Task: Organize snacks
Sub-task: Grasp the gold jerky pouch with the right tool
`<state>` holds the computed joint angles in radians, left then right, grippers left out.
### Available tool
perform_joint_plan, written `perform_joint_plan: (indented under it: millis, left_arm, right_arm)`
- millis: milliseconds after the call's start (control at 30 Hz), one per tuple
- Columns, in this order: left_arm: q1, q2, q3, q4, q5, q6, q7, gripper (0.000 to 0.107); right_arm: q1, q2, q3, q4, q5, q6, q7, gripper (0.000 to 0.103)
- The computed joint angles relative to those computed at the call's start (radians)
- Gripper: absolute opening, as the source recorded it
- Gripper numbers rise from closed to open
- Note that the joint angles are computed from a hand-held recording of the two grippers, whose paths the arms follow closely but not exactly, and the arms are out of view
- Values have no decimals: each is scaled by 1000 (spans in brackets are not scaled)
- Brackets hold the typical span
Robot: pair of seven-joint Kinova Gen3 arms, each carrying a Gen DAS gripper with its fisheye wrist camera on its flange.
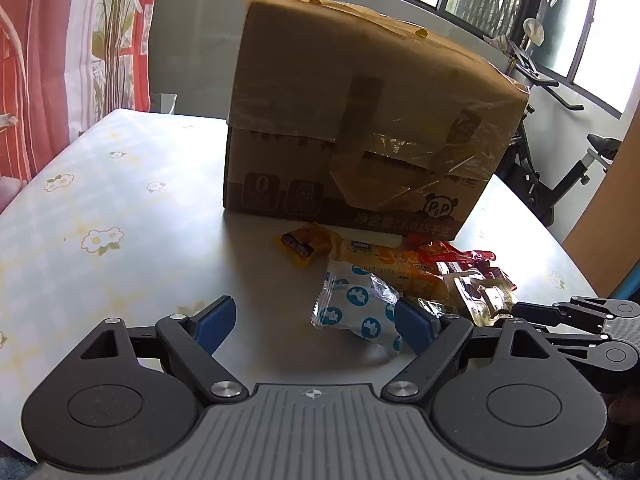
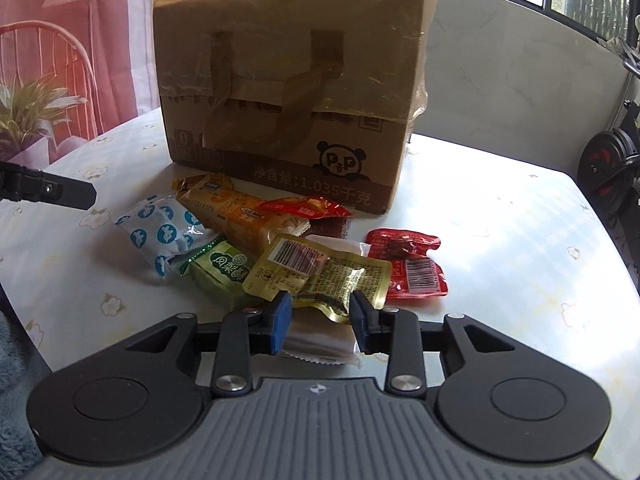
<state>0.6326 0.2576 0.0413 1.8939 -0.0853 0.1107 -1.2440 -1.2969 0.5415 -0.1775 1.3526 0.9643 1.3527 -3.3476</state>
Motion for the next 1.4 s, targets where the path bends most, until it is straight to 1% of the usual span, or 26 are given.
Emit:
perform_joint_plan:
  millis: [133, 267, 367, 400, 433, 467, 500, 533, 700, 800, 867, 967, 1033, 1167, 1300, 1400]
  left_arm:
    - [-17, -1, 20, 2, 3, -2, -11, 88]
    - [-16, 0, 17, 1, 6, 0, -13, 88]
    - [-15, -1, 15, 1, 7, -1, -13, 88]
    - [-15, 0, 16, 1, 8, -1, -14, 88]
    - [-15, 0, 16, 1, 8, -1, -14, 88]
    - [-15, 0, 16, 1, 8, -1, -14, 88]
    - [-15, -1, 15, 1, 8, 0, -14, 88]
    - [-16, -1, 16, 1, 9, 0, -14, 88]
    - [-31, 0, 31, 1, 15, 1, -22, 88]
    - [-32, -2, 30, 4, 18, -4, -23, 88]
    - [-25, -2, 20, 4, 19, -3, -18, 88]
    - [-16, -1, 10, 1, 16, 4, -11, 88]
    - [-17, -1, 13, 0, 13, 4, -11, 88]
    - [-12, 3, 9, -3, 9, 7, -6, 88]
    - [-13, 5, 14, -6, 4, 11, -6, 88]
    - [-21, 4, 21, -4, 5, 10, -10, 88]
  right_arm:
    - [4, 3, 34, -7, -30, -58, 45, 35]
    - [14, -2, 62, 1, -42, -126, 83, 35]
    - [25, -21, 73, 28, -37, -186, 89, 36]
    - [28, -26, 75, 36, -31, -201, 99, 39]
    - [30, -30, 78, 40, -22, -205, 116, 46]
    - [30, -33, 80, 41, -13, -201, 138, 50]
    - [31, -36, 82, 43, -5, -197, 161, 57]
    - [36, -41, 80, 47, -1, -196, 187, 62]
    - [107, -85, 51, 102, -41, -252, 339, 73]
    - [143, -108, 41, 143, -58, -318, 389, 75]
    - [164, -119, 36, 162, -68, -364, 420, 79]
    - [191, -125, 32, 171, -98, -416, 464, 80]
    - [194, -127, 43, 177, -108, -438, 449, 80]
    - [192, -143, 65, 218, -91, -499, 353, 80]
    - [177, -139, 72, 228, -60, -490, 299, 80]
    - [183, -143, 70, 237, -57, -497, 259, 80]
